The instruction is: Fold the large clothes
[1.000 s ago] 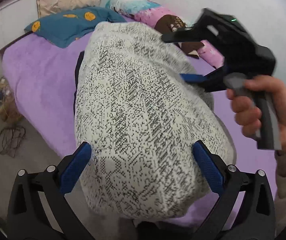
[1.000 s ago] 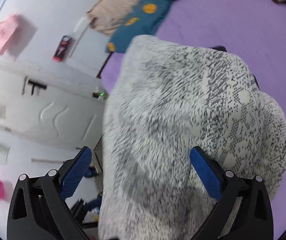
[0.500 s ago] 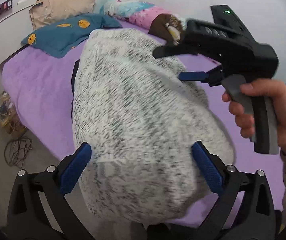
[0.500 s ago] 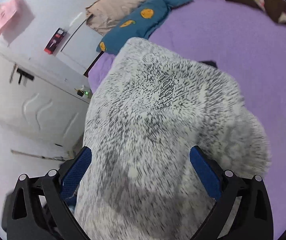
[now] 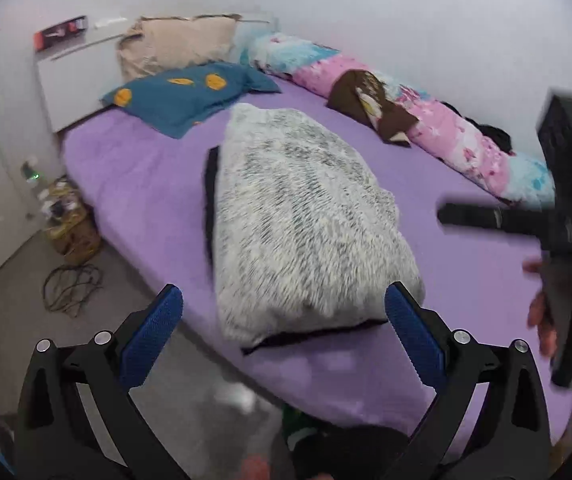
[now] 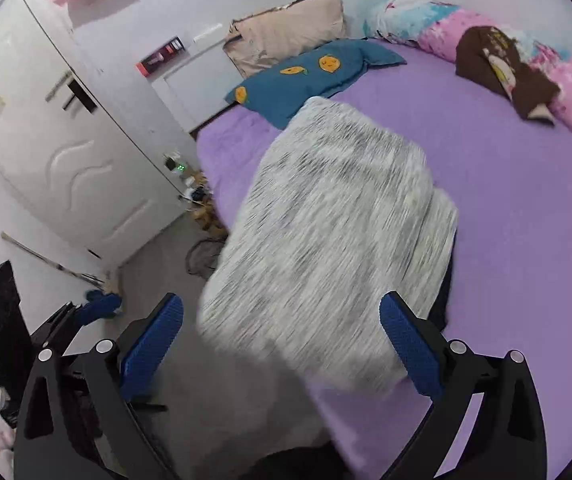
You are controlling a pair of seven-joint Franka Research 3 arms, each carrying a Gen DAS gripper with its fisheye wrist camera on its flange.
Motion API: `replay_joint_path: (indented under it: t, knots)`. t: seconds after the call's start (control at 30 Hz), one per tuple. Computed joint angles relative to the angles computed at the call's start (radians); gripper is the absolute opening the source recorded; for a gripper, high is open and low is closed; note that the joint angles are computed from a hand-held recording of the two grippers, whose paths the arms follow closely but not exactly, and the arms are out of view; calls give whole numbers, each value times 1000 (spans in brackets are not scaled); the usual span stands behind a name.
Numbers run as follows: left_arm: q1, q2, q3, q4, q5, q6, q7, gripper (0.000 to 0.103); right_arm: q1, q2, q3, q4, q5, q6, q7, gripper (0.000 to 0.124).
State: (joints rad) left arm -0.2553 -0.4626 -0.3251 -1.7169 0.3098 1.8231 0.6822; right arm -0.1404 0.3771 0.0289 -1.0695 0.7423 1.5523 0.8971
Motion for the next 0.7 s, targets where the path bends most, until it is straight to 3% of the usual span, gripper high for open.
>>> replay_joint_path:
  t: [0.13,0.3,0.43,0.7]
  knots:
    - [6,-69,-55,3,15,-65,-113,97,11,-255,-46,-349,1,95,-114,97]
    - [10,-86,-144,74,78,-194,-164,97,69,-596,-93,-769,-55,398,-198,97]
    - [-13,-91,-167,101,73,-225,-199,97,99,-736,-136,-904,-79,430,-183,97]
    - [-5,-30,-299,221,140,-449,-291,97,111,-853,-215,-1001,-118,417,-143,97]
